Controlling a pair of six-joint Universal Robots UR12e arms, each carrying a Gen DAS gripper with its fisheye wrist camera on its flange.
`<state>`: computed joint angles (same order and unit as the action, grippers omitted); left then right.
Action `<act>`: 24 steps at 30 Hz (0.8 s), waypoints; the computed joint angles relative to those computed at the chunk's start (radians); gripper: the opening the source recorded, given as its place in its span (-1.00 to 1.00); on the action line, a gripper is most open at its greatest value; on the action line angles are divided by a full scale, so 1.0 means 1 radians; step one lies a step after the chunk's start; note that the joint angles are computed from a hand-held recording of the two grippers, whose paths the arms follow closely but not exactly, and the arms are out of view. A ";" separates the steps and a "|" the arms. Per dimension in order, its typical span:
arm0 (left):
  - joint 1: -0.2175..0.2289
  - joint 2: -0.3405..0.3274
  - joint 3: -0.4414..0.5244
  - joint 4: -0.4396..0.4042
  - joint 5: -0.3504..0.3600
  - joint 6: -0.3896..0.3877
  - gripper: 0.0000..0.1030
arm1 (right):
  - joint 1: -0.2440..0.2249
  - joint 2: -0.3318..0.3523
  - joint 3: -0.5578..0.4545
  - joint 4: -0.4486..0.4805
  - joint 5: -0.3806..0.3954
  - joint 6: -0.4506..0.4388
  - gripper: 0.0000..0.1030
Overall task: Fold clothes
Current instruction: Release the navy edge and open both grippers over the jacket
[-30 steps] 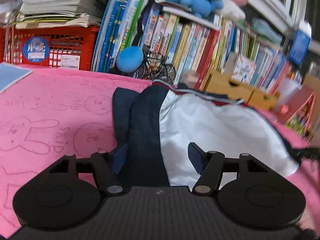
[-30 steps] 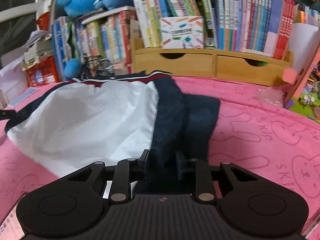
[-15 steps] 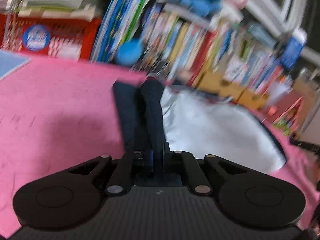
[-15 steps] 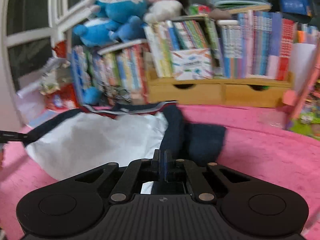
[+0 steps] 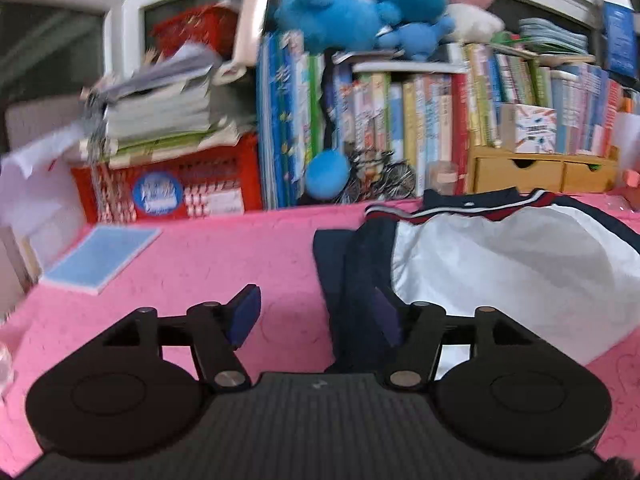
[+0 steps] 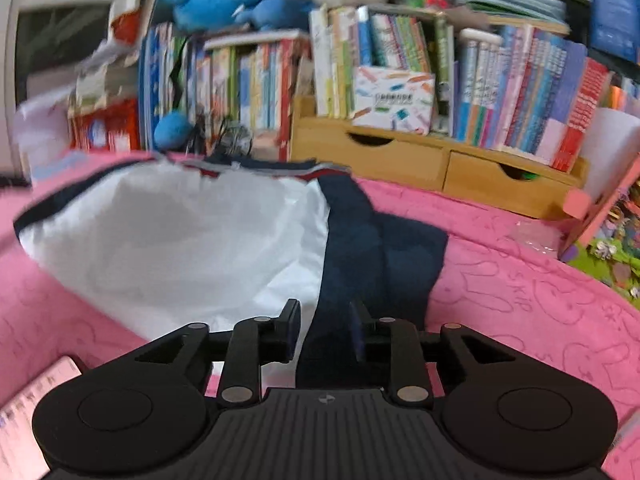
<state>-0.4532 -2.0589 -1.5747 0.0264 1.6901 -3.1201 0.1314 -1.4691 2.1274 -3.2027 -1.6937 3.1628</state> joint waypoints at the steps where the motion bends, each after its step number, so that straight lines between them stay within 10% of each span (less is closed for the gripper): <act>1: -0.002 0.001 0.001 -0.003 -0.013 0.013 0.35 | 0.003 0.008 -0.006 0.011 -0.016 0.014 -0.46; 5: -0.020 -0.016 0.020 -0.023 -0.046 0.079 0.37 | -0.026 0.022 0.008 -0.049 0.033 0.116 -0.34; 7: -0.027 -0.025 0.029 -0.041 -0.058 0.090 0.37 | -0.030 0.034 0.007 -0.096 0.021 0.135 0.51; 8: -0.030 -0.030 0.034 -0.054 -0.064 0.089 0.37 | -0.027 0.041 0.003 -0.110 0.000 0.135 0.61; 13: -0.046 -0.053 0.053 -0.108 -0.061 0.104 0.38 | -0.012 0.035 -0.027 0.035 -0.058 0.091 -0.73; 24: -0.082 -0.073 0.075 0.007 -0.060 0.153 0.54 | 0.020 -0.039 0.011 0.152 -0.131 0.063 -0.85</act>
<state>-0.5353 -2.1318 -1.4996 0.0332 1.6305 -2.9674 0.1514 -1.5078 2.1383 -3.0507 -1.8248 3.2263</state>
